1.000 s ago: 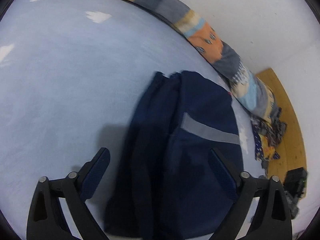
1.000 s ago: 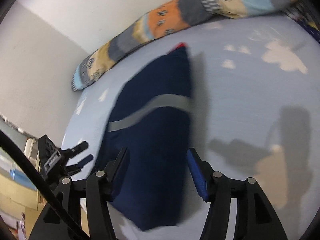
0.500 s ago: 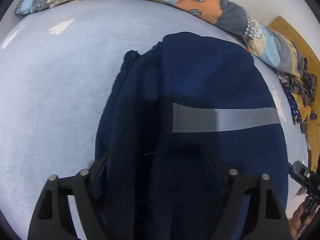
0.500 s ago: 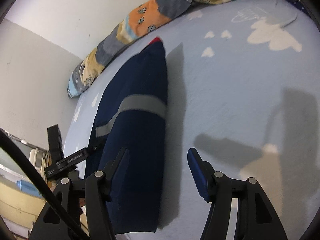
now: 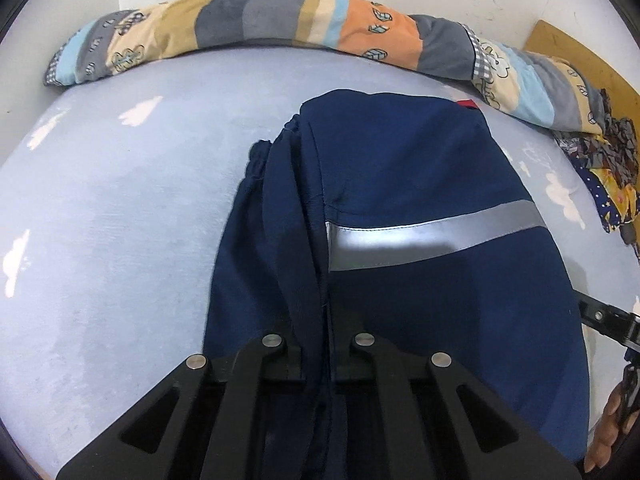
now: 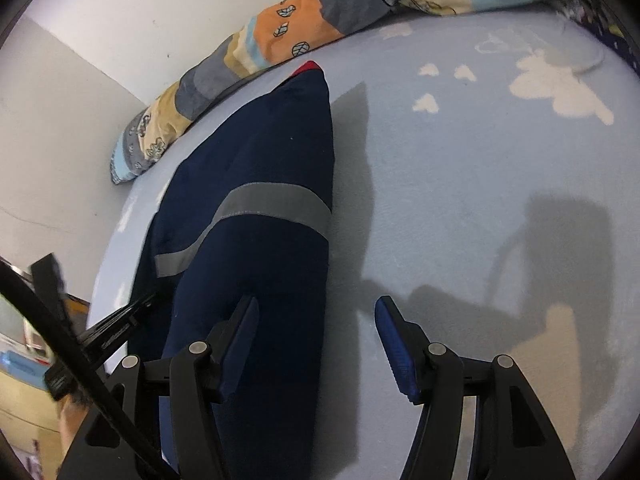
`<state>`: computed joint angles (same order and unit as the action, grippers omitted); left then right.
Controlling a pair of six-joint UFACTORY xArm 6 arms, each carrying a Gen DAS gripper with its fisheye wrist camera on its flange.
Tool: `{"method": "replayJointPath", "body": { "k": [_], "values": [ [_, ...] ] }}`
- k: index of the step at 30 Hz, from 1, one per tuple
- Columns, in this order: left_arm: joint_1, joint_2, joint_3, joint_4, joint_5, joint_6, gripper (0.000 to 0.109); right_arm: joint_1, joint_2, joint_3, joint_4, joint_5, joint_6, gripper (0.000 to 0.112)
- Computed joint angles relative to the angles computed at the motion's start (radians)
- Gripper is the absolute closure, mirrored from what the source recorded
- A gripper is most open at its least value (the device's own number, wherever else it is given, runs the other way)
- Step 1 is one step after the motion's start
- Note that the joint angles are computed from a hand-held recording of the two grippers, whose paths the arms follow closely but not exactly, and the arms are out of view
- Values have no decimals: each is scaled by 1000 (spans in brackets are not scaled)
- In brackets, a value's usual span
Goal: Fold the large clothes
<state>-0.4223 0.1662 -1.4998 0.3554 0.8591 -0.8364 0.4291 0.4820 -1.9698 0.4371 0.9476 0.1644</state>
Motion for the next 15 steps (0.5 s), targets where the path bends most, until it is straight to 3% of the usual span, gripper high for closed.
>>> {"method": "replayJointPath", "body": {
  "k": [6, 9, 13, 15],
  "values": [
    [6, -105, 119, 56, 7, -42, 102, 96, 71, -136, -311, 49, -31, 49],
    [32, -109, 156, 15, -19, -30, 98, 128, 103, -159, -433, 54, -22, 43],
    [52, -137, 189, -32, -53, -5, 91, 98, 99, -168, -354, 73, -31, 43],
    [54, -158, 197, -28, -50, 2, 89, 86, 27, -90, -301, 12, -69, 43]
  ]
}}
